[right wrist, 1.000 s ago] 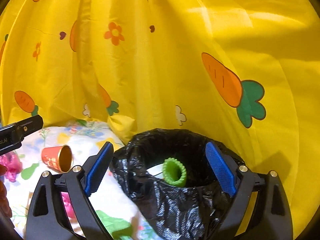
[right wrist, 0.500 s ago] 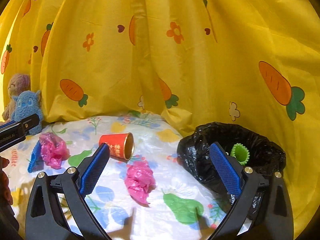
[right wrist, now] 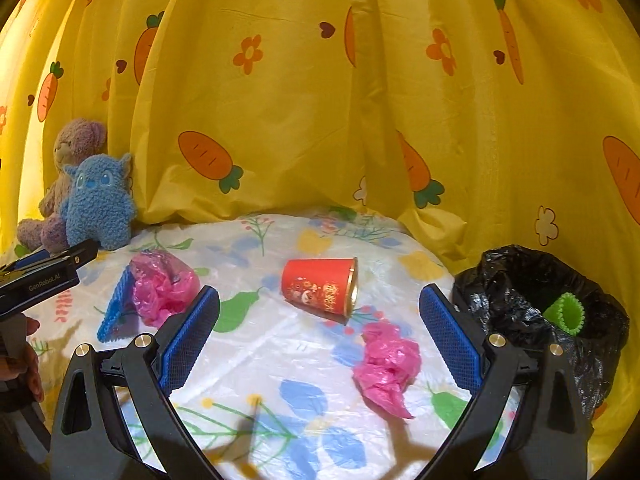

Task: Collect trash
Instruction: 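Move both tools back over the table toward the blue net and pink bag, then grasp the blue foam net with the left tool while the right tool grasps the pink bag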

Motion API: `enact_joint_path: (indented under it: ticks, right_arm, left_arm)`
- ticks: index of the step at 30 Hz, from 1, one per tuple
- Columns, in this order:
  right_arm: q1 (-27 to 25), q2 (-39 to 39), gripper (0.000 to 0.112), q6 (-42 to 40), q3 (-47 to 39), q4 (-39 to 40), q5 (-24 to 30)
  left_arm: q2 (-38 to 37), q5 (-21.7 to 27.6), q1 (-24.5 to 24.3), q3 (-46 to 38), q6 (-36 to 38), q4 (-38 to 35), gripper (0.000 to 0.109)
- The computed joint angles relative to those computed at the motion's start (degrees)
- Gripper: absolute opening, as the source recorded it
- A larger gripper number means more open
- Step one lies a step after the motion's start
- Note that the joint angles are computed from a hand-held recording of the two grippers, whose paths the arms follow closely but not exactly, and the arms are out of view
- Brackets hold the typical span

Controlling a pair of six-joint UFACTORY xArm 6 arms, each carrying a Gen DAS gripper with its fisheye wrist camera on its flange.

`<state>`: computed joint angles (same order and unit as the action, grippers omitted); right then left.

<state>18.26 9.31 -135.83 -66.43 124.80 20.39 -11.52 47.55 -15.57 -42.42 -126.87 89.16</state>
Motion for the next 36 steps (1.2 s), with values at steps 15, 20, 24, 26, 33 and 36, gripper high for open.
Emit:
enact_joint_path:
  ticks: [15,20,24,26,33,36]
  right_arm:
    - [10.65,8.97,0.09,22.54,-9.27,-23.49,-1.57]
    - [13.71,14.07,0.079,28.05,-13.9,-29.79,-4.11]
    - [14.96,17.78,0.077,33.96,-17.28,-35.47,-5.44]
    - [14.97,19.07,0.069,39.02,-18.23,-40.2,-4.87]
    - [14.88,20.78,0.031,44.38,-19.55,-46.57,-3.11]
    - [14.38,20.3,0.01,41.78,-19.24,-43.13,-3.56]
  left_arm:
    - [-2.53,15.78,3.46,4.49,0.66,-13.8,0.097]
    - [-0.97,15.07,4.57,3.74,1.87,-15.52,0.097]
    - [-1.65,13.29,4.8,4.75,-0.42,-12.79,0.097]
    - [-1.95,11.89,4.91,5.18,-1.58,-10.79,0.097]
    - [-1.4,7.55,4.94,4.98,-3.25,-5.05,0.097]
    - [-1.37,4.62,5.32,5.03,-3.66,-2.28,0.097]
